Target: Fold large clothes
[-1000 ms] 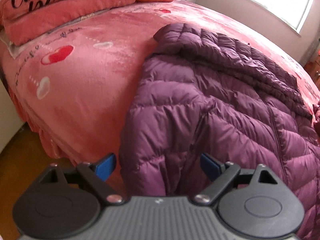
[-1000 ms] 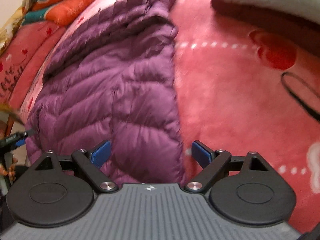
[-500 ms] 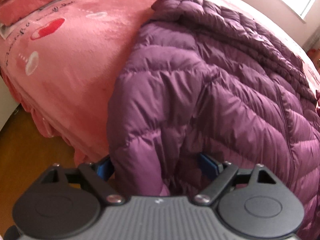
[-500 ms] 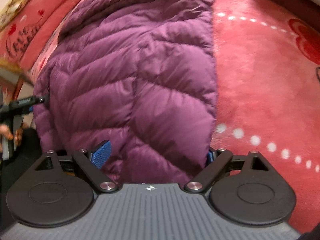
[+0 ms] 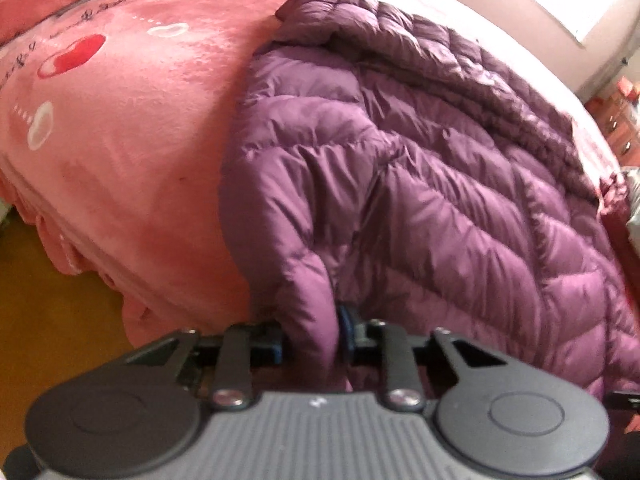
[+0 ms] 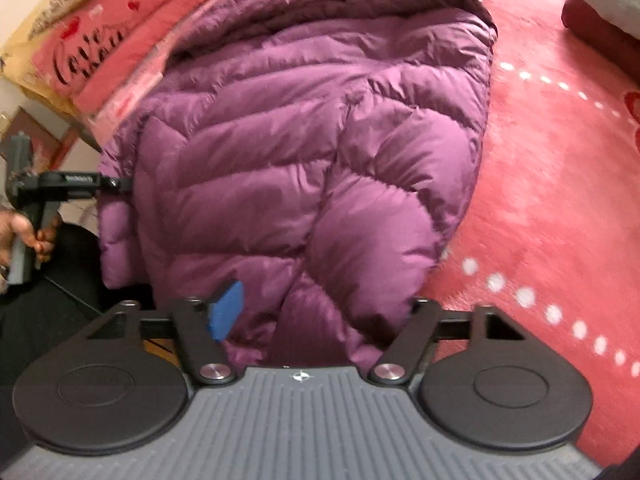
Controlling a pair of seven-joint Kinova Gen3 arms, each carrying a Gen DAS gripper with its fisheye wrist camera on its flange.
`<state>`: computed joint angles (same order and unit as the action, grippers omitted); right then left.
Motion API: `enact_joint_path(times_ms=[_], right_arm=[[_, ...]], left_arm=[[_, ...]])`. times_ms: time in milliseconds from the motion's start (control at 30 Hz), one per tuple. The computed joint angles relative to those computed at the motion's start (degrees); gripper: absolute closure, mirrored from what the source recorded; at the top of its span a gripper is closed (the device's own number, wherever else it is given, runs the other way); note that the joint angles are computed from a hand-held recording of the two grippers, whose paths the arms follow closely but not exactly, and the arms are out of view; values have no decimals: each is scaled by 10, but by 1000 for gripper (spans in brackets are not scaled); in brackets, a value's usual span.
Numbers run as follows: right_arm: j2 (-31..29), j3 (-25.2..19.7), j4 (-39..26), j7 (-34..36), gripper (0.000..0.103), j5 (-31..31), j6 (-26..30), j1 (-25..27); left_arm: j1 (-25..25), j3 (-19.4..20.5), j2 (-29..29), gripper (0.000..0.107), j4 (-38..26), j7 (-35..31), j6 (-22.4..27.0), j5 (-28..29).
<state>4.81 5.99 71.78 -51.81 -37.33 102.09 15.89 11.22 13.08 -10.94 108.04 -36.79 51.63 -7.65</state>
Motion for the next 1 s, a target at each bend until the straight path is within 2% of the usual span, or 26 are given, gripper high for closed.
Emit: enact_joint_path(times_ms=[67, 233, 333, 400, 500, 567, 733, 800, 1000], right_arm=[[6, 6, 1, 4, 43, -17, 0, 10], [18, 15, 18, 15, 57, -93, 3, 46], [25, 18, 39, 0, 58, -157, 7, 71], [28, 36, 54, -10, 60, -200, 6, 68], [36, 9, 79, -39, 61, -266, -2, 106], [43, 14, 93, -57, 61, -311, -7, 109], [41, 2, 148, -99, 61, -398, -67, 106], [43, 0, 162, -119, 61, -427, -104, 99], [52, -8, 223, -169, 61, -528, -214, 82]], left_arm=[[-1, -13, -12, 90, 8, -11, -15, 17], [-11, -39, -43, 91, 29, -44, -56, 71], [-20, -49, -61, 92, 37, -61, -81, 98], [-25, -59, -74, 92, 44, -73, -102, 118], [-28, -81, -88, 92, 53, -93, -142, 158], [-27, -99, -94, 92, 62, -105, -176, 195], [18, -172, -86, 92, 92, -147, -281, 311], [31, -189, -78, 92, 96, -163, -315, 355], [75, -245, -23, 92, 65, -213, -376, 439]])
